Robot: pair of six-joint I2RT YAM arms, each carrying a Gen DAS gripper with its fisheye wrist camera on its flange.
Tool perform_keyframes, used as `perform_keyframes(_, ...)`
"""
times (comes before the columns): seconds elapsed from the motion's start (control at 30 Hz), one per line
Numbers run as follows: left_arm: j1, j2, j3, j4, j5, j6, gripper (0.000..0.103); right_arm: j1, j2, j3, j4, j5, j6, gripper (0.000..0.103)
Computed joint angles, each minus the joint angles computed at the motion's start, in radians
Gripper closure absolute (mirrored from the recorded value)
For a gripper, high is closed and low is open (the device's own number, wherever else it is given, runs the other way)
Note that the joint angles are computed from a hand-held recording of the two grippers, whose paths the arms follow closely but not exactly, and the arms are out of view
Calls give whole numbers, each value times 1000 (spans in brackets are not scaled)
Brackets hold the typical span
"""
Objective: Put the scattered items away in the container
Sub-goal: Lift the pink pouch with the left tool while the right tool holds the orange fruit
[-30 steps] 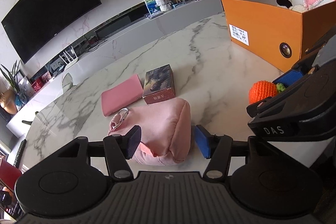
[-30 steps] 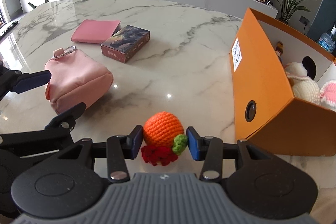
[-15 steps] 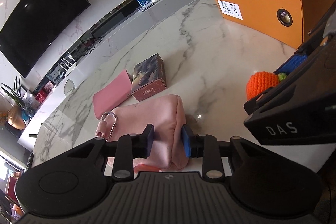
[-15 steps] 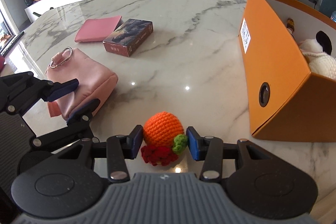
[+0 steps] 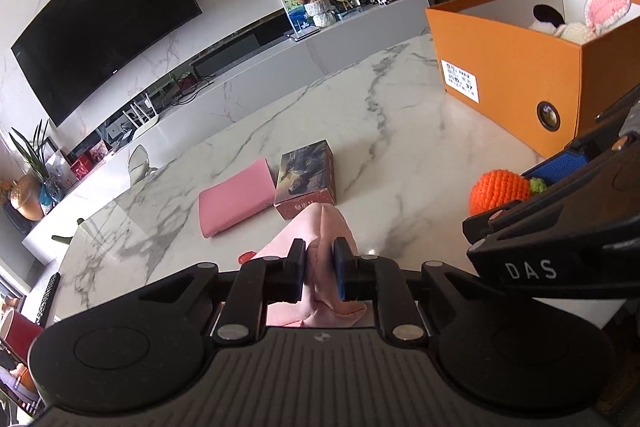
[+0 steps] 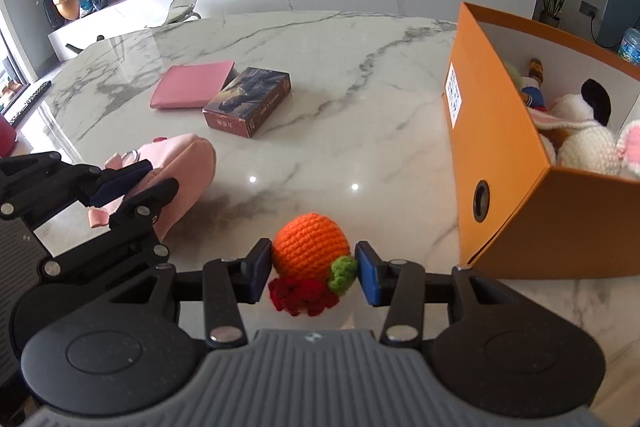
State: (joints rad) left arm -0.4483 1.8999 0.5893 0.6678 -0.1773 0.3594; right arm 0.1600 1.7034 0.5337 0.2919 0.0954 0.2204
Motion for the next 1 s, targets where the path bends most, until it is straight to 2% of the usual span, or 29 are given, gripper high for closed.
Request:
perform_keyframes(0.37,-25,-212,-101,-10,13,-29,87,31,-268,-100,-84,63,22,55)
perform_keyframes(0.6,-68,-280,-125,3,9,-12,87,18,-447,-140,-152,89,28,55)
perform_keyframes(0.67,-85,-254,-123,15,3,5,87,10,-473,-149,-166,91,32,55)
perform_keyframes(0.8,-114,-111,-118,106,-22,26,87,-29,-478,-162,-183,63,48,55)
perform_keyframes(1.0,-133,20,-137,221,-7,77,87,-59,-402,-174,-148,44,62,55)
